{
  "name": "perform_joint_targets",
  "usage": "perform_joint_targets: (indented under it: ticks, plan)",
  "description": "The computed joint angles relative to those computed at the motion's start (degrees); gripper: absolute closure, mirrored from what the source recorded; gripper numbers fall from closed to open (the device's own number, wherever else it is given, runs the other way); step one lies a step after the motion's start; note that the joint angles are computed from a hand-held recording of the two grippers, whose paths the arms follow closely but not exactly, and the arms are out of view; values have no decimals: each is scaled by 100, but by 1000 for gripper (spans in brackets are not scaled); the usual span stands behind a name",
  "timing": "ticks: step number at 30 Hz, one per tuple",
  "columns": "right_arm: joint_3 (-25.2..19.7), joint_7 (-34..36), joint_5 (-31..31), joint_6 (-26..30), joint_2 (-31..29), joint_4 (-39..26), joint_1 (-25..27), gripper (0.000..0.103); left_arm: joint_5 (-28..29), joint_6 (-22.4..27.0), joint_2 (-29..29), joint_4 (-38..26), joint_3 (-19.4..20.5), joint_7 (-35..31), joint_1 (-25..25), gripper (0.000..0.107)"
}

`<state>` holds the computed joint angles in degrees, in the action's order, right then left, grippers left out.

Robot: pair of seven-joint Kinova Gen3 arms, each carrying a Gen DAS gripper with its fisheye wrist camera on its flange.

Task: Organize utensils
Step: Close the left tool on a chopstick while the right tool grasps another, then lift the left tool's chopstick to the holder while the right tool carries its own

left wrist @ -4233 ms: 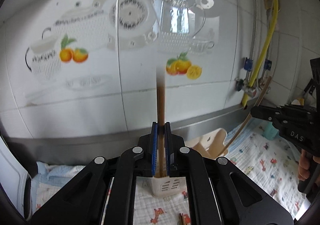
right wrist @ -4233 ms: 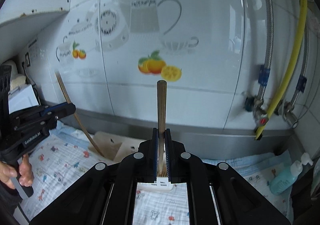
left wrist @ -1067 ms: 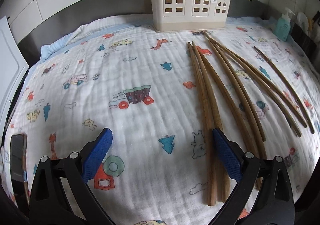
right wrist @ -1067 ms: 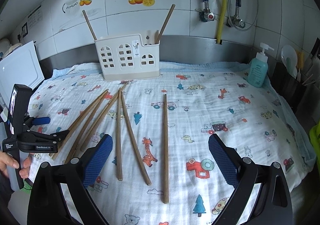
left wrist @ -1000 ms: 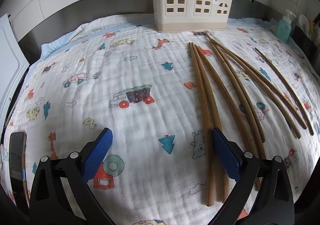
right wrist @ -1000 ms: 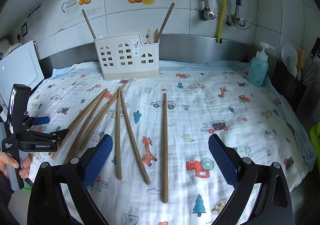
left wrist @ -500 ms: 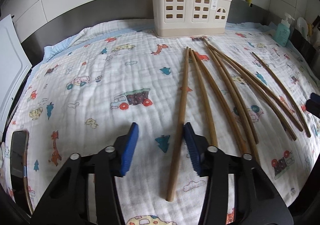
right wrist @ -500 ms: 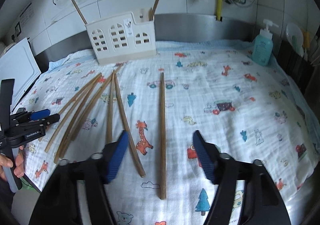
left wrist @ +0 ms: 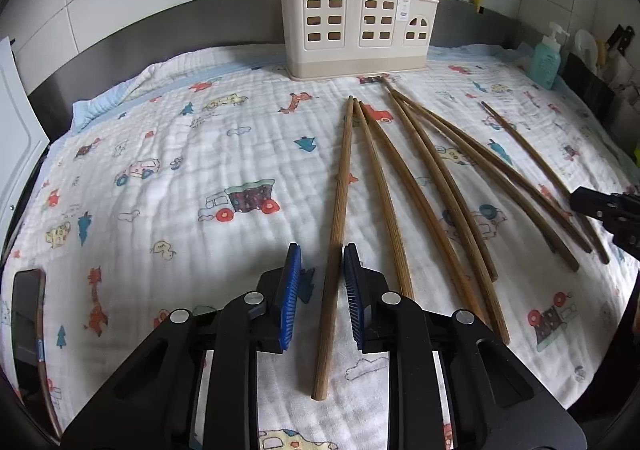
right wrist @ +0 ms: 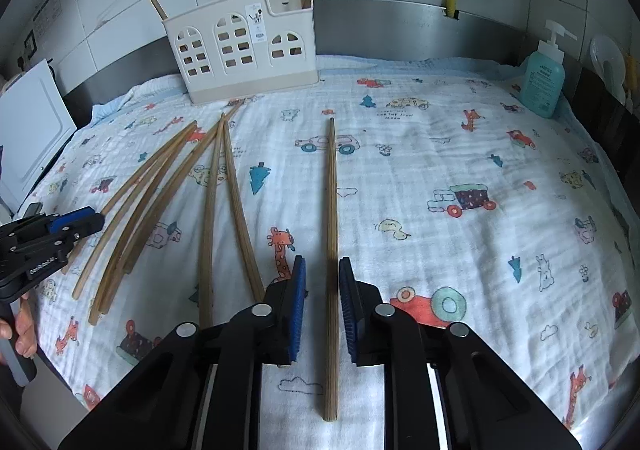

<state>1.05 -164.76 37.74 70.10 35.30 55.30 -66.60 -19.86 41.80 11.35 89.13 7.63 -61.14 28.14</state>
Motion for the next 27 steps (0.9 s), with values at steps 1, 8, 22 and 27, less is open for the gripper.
perform_joint_targets:
  ticks: [1,8,22,27]
  plan:
    - [-3,24,-10,18,19,-25,11,87,76,-47,-15,27,14,-66,-47,86]
    - [28,121,-51,131,110,-142,18,91,800,-369,-130,221,115,-732,-406,86]
    - [94,-34,40,176,93,-122,-71,97,1010,-417,-130,224,103,-975,-450,100]
    - [138,-67,300,295,45,-205,-250,97,964,-438,-178,206,78,-931,-399,101]
